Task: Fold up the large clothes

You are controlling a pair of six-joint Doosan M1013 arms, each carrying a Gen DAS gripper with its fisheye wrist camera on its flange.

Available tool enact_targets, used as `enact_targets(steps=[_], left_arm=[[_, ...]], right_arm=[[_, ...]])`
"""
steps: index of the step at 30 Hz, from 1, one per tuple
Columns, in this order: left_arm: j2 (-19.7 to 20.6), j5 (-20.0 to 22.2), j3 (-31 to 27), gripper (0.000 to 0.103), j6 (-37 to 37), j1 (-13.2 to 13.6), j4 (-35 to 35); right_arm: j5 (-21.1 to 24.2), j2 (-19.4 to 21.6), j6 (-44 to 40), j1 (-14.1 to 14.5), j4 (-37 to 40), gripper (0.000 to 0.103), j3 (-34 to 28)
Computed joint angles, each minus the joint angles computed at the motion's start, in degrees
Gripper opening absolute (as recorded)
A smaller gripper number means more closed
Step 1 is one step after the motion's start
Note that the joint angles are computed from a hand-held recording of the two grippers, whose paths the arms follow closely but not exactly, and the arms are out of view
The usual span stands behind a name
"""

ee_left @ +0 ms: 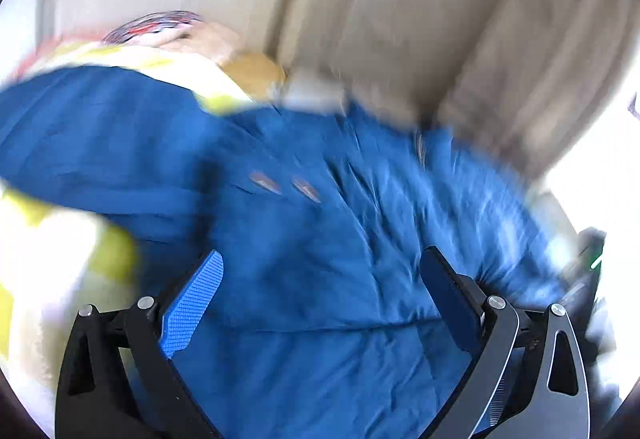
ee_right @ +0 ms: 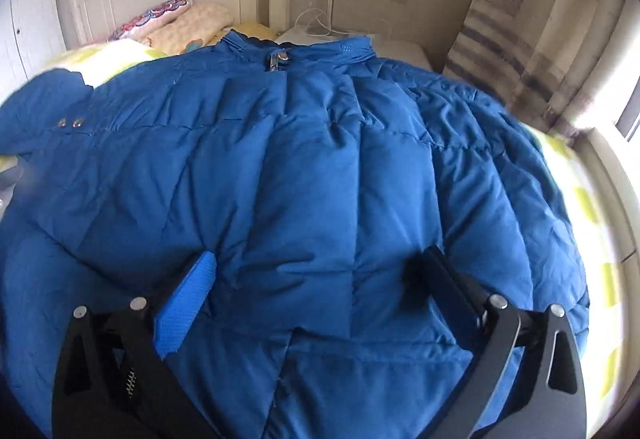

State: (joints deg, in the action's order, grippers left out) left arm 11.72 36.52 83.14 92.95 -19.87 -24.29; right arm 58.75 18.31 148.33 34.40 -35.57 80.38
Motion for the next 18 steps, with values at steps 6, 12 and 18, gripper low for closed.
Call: enact_targets(steps=[6, 12, 18], left_arm=[[-1.87, -5.19, 3.58, 0.096, -10.58, 15.96, -15.20], [3.38, -3.97, 1.21, 0.082, -8.53, 26.35, -37.37], [3.84, -8.73, -1.59, 0.005, -14.44, 25.07, -31.17]], right_arm=[[1.28, 0.38, 0.68, 1.02, -1.29, 0.101, -0.35], [0.98, 0.28, 1.20, 1.17, -1.37, 0.101, -0.10], [0.23, 0.02, 1.57, 1.14, -1.29, 0.101, 0.31]])
